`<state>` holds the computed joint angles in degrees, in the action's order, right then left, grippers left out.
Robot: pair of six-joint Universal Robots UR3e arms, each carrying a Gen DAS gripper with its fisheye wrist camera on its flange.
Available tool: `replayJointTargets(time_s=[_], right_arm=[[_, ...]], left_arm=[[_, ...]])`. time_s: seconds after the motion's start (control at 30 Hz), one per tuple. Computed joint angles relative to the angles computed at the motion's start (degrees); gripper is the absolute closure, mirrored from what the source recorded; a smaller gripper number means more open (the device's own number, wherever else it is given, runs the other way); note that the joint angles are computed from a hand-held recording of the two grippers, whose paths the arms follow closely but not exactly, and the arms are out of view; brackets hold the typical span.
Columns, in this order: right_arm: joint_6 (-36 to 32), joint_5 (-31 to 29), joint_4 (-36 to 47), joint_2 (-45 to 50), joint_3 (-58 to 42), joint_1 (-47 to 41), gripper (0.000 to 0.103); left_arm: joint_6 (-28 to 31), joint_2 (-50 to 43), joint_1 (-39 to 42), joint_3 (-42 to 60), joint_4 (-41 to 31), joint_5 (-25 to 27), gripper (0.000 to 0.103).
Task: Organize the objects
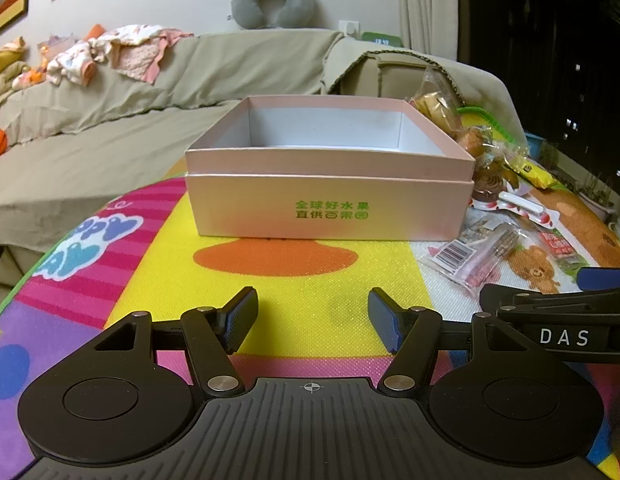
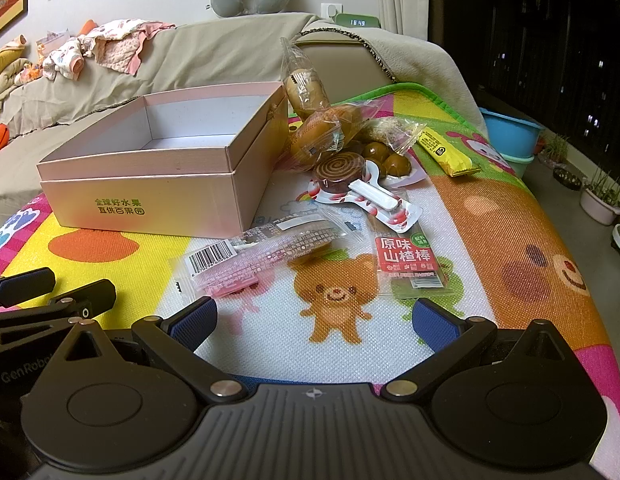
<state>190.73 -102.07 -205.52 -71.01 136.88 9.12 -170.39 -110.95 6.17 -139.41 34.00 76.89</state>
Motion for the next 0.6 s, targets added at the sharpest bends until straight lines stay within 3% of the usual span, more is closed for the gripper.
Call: replayJointTargets(time_s=[0.43, 0.6], right_arm=[[-3.87, 5.35, 14.34, -7.26, -1.88, -3.52, 0.000], [-4.22, 6.83, 23.29, -9.84, -5.03, -4.41, 0.000]], left_arm=[[0.57, 0.20, 0.25, 0.07, -0.43, -0.27, 0.035], [2.55, 3.27, 1.59, 1.10, -6.45, -2.36, 0.036]])
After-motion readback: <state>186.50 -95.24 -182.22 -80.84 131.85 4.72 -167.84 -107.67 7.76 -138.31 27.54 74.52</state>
